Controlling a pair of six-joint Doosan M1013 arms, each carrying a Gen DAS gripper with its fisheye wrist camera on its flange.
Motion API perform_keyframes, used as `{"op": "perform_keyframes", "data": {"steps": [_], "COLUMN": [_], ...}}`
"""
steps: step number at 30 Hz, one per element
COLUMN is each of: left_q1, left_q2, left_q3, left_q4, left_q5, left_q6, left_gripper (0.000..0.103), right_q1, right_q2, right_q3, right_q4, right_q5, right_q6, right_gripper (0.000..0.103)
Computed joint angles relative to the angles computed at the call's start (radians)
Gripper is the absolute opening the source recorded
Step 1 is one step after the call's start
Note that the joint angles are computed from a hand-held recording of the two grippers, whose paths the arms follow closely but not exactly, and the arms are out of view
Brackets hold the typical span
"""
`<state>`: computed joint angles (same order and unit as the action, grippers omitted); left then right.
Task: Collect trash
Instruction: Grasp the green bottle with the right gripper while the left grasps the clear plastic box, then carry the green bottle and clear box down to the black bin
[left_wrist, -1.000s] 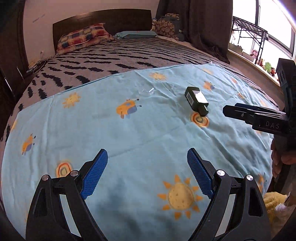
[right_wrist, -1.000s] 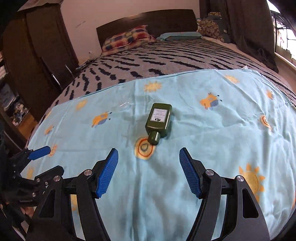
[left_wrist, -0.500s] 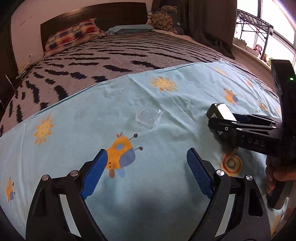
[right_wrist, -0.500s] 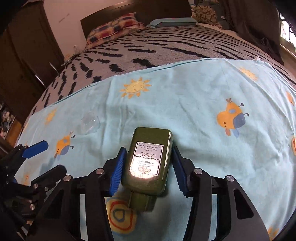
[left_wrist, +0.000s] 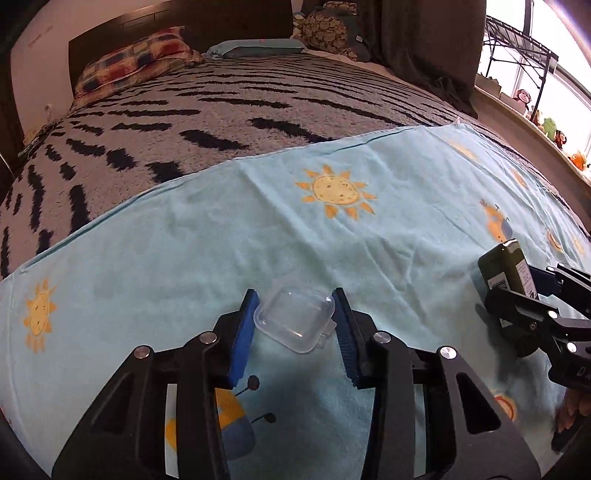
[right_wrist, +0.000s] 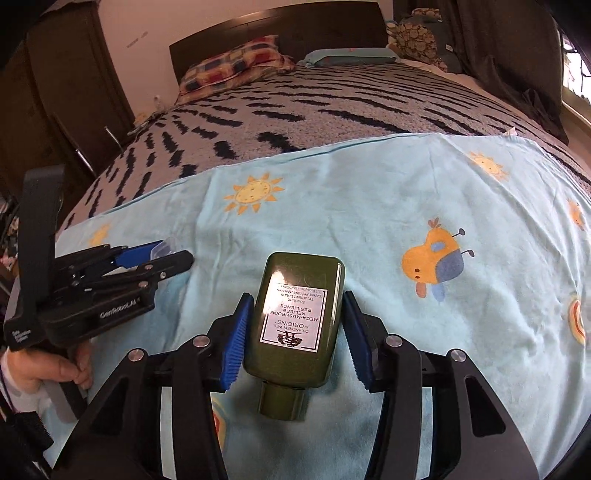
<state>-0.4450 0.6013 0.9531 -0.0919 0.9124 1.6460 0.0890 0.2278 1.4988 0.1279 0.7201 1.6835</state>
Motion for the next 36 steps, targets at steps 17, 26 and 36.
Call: {"op": "perform_keyframes", "data": {"steps": [17,26,36], "left_q1": [-0.038,-0.089,-0.16], "left_q2": [-0.347,-0.539,-0.706], "left_q3": [0.39,0.602,0.806], "left_q4": [0.007,0.012,0.073], "left_q5": [-0.135,-0.187,-0.244], "left_q6": [0.004,-0.008,-0.129], "left_gripper": [0.039,0.039,0.039], "right_q1": [0.052,0.105,0.165], "right_q2": [-0.23,-0.389,-0.541], "right_q3": [0.173,0.294,0.444], "right_q4": [-0.041,-0.026,-0.037], "right_q5": [-0.022,-0.023,0.016], "right_q6": [0.022,-0.008,0.02], "right_gripper": [0.046,0.046,0.046]}}
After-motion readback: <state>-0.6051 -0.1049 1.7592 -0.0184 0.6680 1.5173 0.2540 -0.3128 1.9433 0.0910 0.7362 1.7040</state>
